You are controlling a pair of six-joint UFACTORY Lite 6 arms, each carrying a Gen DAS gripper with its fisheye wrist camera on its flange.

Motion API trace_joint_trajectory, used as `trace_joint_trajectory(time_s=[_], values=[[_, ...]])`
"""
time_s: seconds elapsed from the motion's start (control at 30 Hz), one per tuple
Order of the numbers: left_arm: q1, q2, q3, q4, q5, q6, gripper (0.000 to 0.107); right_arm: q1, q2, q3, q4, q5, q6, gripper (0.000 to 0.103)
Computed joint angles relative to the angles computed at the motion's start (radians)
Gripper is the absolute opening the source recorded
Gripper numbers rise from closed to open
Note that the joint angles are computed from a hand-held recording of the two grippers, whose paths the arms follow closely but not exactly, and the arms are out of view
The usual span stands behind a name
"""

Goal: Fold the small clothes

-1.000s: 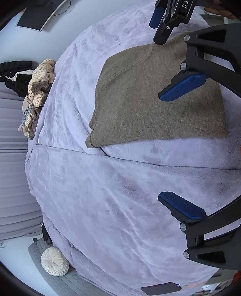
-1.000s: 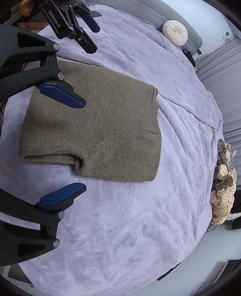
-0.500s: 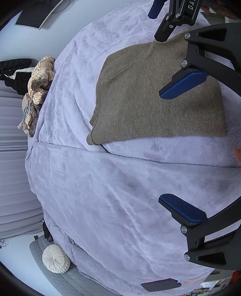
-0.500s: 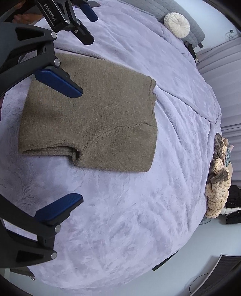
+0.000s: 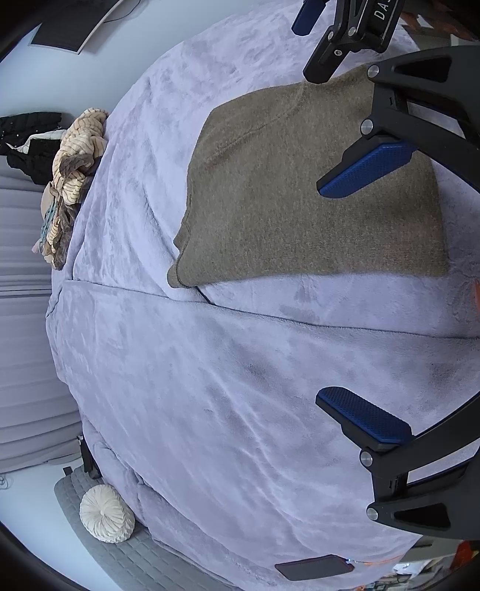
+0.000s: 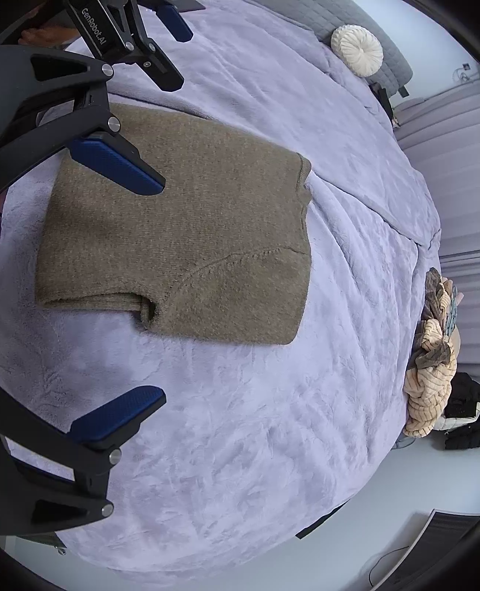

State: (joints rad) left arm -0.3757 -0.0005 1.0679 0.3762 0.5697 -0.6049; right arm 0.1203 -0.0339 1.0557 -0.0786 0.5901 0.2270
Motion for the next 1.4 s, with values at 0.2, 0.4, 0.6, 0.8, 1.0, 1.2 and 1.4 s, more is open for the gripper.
trace_joint_trajectory(time_s=[0.2,0.4,0.6,0.8,1.0,1.2,1.4], values=[[-0.012,-0.012,-0.011,0.042,-0.001,-0.046,0.102,-0.004,0.002,0.003,0.003,0.001,-0.006,0.103],[-0.014,-0.007,-0.007,0.041,0.007,-0.041,0.102,-0.011,0.003,0.006,0.011,0.003,-0.014,0.103],[-0.023,-0.003,-0.002,0.037,0.01,-0.04,0.102,-0.017,-0.002,0.0,0.012,0.004,-0.018,0.103],[-0.031,0.005,0.003,0.035,0.014,-0.043,0.102,-0.015,-0.025,-0.027,0.004,-0.003,-0.004,0.103],[-0.037,0.007,0.0,0.036,0.018,-0.047,0.102,-0.014,-0.024,-0.027,0.004,-0.005,-0.003,0.103],[-0.037,0.008,-0.005,0.028,0.018,-0.045,0.102,-0.018,-0.023,-0.028,0.009,-0.004,-0.01,0.103],[-0.039,0.011,-0.004,0.021,0.018,-0.037,0.102,-0.015,-0.028,-0.034,0.009,-0.003,-0.004,0.103]])
